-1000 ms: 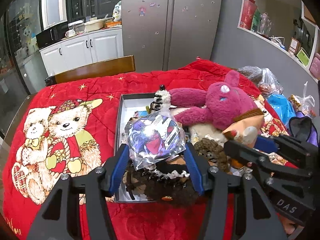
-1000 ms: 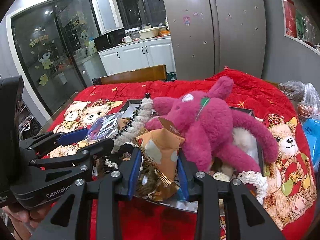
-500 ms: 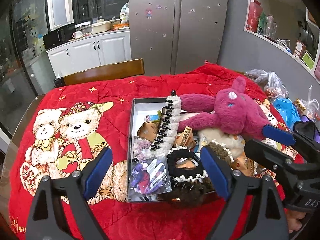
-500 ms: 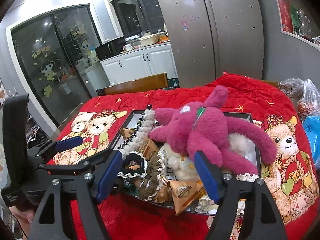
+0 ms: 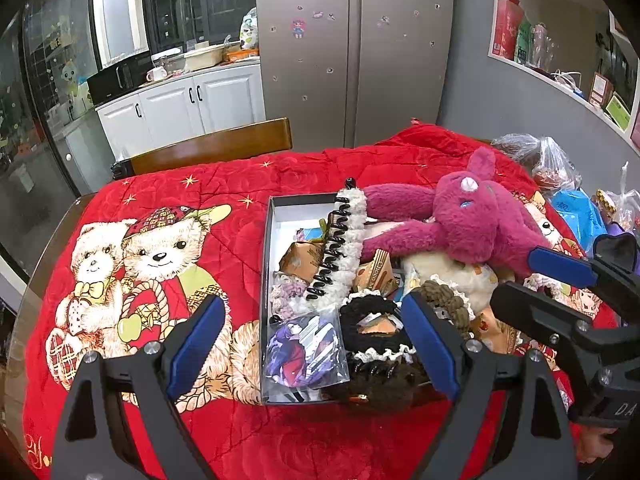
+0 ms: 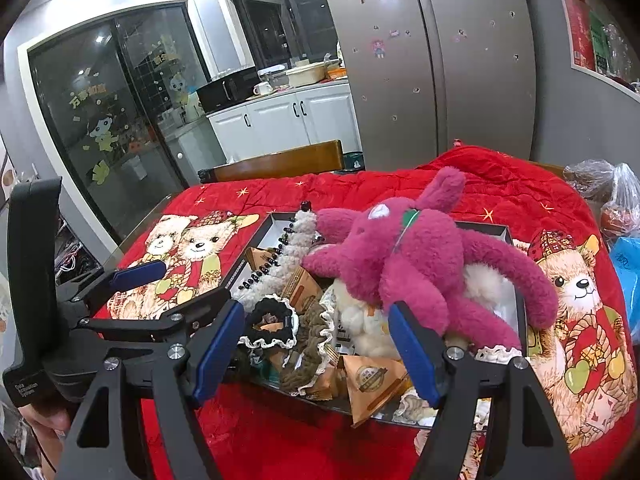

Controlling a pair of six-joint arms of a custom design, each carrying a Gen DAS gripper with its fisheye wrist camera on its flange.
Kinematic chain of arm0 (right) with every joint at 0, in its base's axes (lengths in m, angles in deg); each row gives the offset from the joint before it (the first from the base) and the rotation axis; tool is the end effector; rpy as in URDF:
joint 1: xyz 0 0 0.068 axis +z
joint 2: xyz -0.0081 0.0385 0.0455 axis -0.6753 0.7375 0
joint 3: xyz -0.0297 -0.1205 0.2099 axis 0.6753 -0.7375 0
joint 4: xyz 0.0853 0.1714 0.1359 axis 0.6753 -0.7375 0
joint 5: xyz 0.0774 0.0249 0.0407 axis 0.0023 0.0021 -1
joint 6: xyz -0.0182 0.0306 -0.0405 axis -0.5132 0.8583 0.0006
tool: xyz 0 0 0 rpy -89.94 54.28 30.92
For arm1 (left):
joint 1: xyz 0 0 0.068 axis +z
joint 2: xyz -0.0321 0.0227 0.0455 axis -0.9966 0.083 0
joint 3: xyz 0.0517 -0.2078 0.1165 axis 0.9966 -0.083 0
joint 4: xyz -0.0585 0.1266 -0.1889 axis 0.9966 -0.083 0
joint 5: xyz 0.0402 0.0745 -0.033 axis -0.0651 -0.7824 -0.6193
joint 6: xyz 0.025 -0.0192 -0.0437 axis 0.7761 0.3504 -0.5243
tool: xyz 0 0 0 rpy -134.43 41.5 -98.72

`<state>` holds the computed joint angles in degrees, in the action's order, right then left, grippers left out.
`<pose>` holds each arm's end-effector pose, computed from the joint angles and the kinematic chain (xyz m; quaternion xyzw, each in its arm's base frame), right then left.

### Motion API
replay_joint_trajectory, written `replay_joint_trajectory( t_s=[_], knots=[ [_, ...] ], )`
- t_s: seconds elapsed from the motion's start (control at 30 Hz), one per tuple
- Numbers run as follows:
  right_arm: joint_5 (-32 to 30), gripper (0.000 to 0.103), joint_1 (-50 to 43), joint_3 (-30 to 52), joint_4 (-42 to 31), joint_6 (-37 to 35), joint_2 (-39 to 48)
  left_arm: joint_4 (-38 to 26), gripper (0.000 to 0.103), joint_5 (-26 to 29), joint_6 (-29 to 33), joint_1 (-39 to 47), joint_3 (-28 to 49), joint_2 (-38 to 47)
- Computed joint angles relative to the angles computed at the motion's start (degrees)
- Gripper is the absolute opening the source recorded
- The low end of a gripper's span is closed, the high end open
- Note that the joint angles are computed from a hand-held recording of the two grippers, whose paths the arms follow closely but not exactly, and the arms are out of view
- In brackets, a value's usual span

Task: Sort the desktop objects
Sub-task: 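Move both open tools back to the remaining items in front of the tray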

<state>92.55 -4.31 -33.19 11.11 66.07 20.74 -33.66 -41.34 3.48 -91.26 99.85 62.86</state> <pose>0.2354 0.1740 0.2084 -0.0112 0.9101 0.1317 0.3927 0.3121 -0.0371 0.1875 0.1340 0.9238 -0.0493 0.3553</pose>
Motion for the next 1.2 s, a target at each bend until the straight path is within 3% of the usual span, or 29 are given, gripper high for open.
replay_joint_trajectory(
  t_s=[0.2,0.37,0.57,0.77,0.9,1.03,1.2],
  knots=[
    [1.0,0.077,0.7,1.4,-2.3,0.3,-0.2,-0.5,0.091,0.2,-0.5,0.3,-1.3,-3.6],
    [4.9,0.077,3.2,2.8,-6.1,1.4,-3.3,-2.6,0.091,1.6,-0.4,0.8,-4.5,-12.8],
    [14.2,0.077,9.9,4.1,-11.6,3.6,-9.3,-10.4,0.091,2.5,1.0,2.0,-6.6,-25.9],
    [22.1,0.077,18.0,5.0,-19.7,9.5,-14.5,-19.2,0.098,9.5,2.6,7.3,-11.5,-41.1],
    [32.0,0.078,28.5,6.2,-30.0,17.8,-16.8,-24.5,0.100,10.9,4.1,9.2,-15.1,-50.3],
    [39.1,0.078,38.7,8.4,-41.4,29.4,-15.5,-31.7,0.100,15.8,6.7,14.2,-18.9,-58.8],
    [44.8,0.079,52.1,10.2,-58.8,52.9,-10.2,-39.8,0.100,19.5,10.8,19.8,-24.0,-68.5]
  ],
)
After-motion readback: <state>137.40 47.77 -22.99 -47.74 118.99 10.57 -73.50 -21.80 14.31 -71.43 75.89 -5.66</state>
